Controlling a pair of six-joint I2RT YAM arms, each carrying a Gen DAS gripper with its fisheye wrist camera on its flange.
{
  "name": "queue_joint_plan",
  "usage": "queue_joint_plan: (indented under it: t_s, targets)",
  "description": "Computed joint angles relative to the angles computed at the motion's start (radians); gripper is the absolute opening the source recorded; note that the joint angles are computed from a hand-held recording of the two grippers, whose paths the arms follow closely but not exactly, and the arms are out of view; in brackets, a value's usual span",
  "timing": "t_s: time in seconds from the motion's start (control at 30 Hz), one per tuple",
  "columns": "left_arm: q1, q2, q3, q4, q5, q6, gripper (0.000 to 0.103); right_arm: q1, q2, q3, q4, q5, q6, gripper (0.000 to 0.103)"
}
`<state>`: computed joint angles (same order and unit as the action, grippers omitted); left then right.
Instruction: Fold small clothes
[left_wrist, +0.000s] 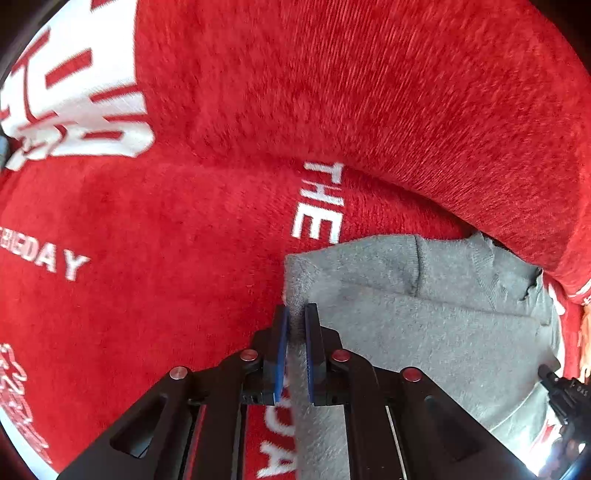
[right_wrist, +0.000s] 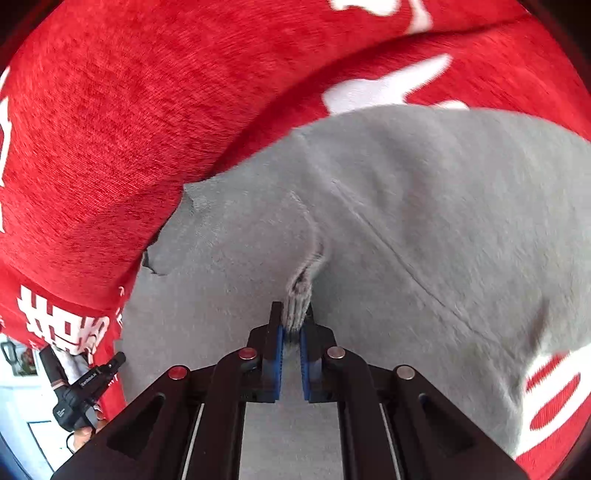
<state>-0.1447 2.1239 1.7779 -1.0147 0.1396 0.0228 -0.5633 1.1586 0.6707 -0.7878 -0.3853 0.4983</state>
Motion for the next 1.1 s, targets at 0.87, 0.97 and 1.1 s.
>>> queue_joint_plan:
  t_s: [0.87, 0.97, 1.1]
  targets:
    - [-0.059, -0.323, -0.39, 0.035, -0.165, 0.093, 0.059, -0.03, -0.06, -0.008, -0.116, 0.023, 0.061, 0.012]
    - [-0.086, -0.361, -0.384, -0.005, -0.199, 0.084, 0.059, -0.081, -0.094, 0.005, -0.206, 0.024, 0.018, 0.013]
    - [-0.15, -0.424, -0.395, -0.057, -0.199, 0.049, 0.064, -0.171, -0.151, 0.009, -0.342, 0.015, -0.088, 0.03]
